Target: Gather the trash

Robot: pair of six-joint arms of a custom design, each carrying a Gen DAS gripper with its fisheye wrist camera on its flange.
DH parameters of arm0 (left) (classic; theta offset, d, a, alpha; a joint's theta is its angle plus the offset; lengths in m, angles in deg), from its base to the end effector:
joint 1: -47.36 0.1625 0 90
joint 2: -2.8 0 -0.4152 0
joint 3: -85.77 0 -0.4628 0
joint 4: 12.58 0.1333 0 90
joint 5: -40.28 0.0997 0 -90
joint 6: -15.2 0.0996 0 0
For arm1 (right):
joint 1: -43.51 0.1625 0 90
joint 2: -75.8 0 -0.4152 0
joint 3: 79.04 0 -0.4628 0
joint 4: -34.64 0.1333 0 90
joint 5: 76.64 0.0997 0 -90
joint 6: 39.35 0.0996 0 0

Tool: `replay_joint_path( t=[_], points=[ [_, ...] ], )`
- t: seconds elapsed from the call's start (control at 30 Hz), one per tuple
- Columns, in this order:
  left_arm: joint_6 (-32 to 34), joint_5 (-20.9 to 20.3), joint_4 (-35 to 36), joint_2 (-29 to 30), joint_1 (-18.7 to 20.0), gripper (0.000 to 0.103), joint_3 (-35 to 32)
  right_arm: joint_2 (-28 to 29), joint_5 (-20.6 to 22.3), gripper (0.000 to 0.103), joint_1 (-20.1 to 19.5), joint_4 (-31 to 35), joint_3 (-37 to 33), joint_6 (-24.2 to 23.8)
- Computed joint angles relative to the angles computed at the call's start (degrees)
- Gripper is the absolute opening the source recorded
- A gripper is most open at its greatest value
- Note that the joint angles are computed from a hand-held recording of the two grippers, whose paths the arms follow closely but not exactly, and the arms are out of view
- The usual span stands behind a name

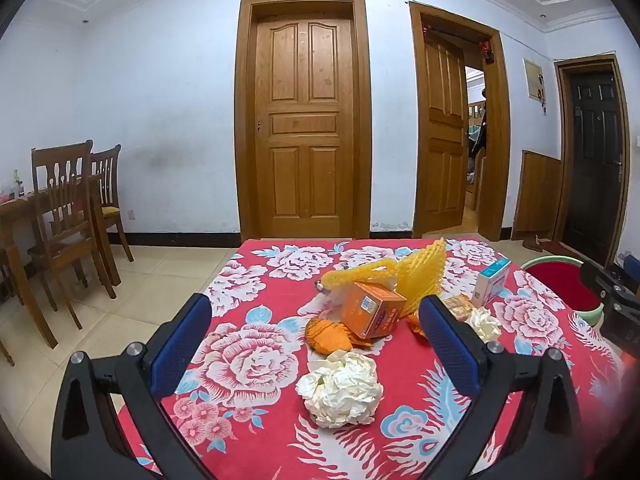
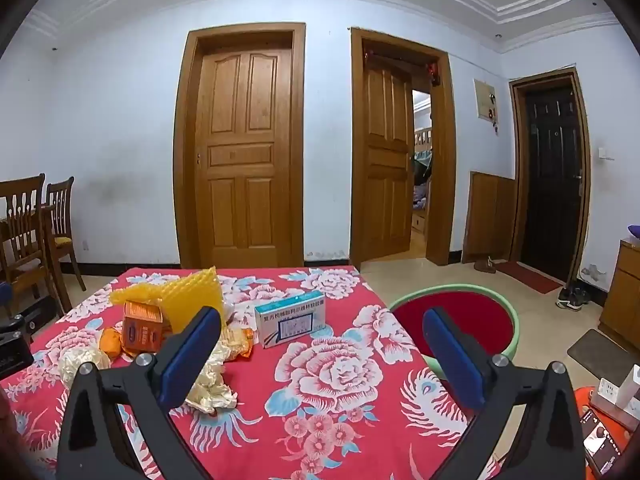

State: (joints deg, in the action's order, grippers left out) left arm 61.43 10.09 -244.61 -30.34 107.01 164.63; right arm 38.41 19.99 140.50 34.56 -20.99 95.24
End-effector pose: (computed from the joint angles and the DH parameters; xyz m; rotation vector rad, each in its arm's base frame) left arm -0.1692 -0.7232 0.1627 0.1676 1.7156 -1.4889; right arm 0.2207 -0.7996 0.1232 0.9146 -2.0638 1.4324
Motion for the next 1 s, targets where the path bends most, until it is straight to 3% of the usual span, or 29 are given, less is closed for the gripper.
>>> replay_joint_path(
  t=[0.07,0.13,0.17,0.2,0.4,1.0],
  points=[
    [0.05,-0.5,-0.54,0.09,0.04,0.102,-0.04,-0.55,-0.37,0.103,-0.02,-0.42,0.81,0.07],
    [-0.39,-0.73,-0.45,0.01,0.06,0.102,0.12,2.46,4.5,0.103,0.82,4.59,-4.25,-0.26],
    [-0.23,-0.77,-0.65,-0.01,0.02,0.102,0.2,2.76,4.68,0.103,0.85,4.77,-4.92,-0.21],
    [-0.2,-0.77,-0.76,-0.08,0.0,0.102,0.32,1.8,2.45,0.103,0.4,3.28,-3.18,-0.08],
    [-0.4,-1.06,-1.03,-0.96,-0.39,0.102,1.98,3.12,4.17,0.103,0.52,6.75,-6.03,1.0],
    [-1.24,-1.19,0.7,-1.2,-0.69,0.102,1.74,2.12,3.73,0.103,0.45,4.98,-3.96,0.54]
  ],
)
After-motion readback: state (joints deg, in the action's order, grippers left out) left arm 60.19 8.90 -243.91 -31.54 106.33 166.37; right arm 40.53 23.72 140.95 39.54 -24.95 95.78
